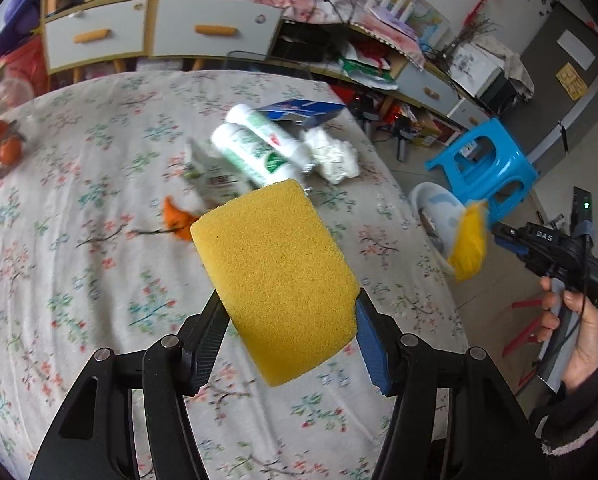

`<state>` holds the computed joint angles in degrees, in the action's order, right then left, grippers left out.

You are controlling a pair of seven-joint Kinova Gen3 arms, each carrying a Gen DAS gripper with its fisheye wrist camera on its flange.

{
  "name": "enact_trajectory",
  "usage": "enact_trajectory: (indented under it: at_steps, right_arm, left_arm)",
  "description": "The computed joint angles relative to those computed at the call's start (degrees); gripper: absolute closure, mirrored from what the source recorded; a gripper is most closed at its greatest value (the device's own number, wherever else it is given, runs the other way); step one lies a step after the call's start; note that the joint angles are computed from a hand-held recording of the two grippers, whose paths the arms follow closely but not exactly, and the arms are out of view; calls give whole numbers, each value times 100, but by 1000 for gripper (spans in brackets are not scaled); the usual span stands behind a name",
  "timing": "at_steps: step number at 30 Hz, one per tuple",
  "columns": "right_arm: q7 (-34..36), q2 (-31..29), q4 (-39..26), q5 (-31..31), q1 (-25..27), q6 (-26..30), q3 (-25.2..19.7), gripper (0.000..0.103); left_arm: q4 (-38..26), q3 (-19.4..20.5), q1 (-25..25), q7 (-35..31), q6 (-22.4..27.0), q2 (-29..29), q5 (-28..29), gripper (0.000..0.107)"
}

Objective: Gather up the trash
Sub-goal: 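Carry the yellow bag over the wastebasket and open the right gripper, then carry the yellow sponge over the wastebasket and open the left gripper, then move the left gripper to the orange pepper and grasp it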

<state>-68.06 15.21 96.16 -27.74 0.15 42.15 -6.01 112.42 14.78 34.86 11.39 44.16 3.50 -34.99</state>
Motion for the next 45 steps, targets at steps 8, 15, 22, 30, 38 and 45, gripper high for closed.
enact_trajectory:
  at_steps: [8,15,22,30,38,45]
  right_arm:
    - [-273,177,-253,96,213,311,114,47]
    - [-333,144,-352,318,304,541,230,36]
    - [-508,91,-379,642,358,576,371,29]
    - [-657,126,-451,868,516,614,475,27]
    - [-692,14,-371,980,553,507,487,22]
    - [-713,-51,-356,962,552,560,479,21]
  left_arm:
    - [-700,-278,-115,-1091,-468,632,303,44]
    - [-1613,-492,-192,-2295,-890,1490,970,44]
    - [-2867,-659,-100,-3352,-694,2410,1404,43]
    - [-3861,-994,34,-4237,-578,3082,1906,41]
    - [-4346,-1577,563,-4260,-46,3276,1790,11]
    - [-3850,-1713,763,-3740,-119,2909,1536,7]
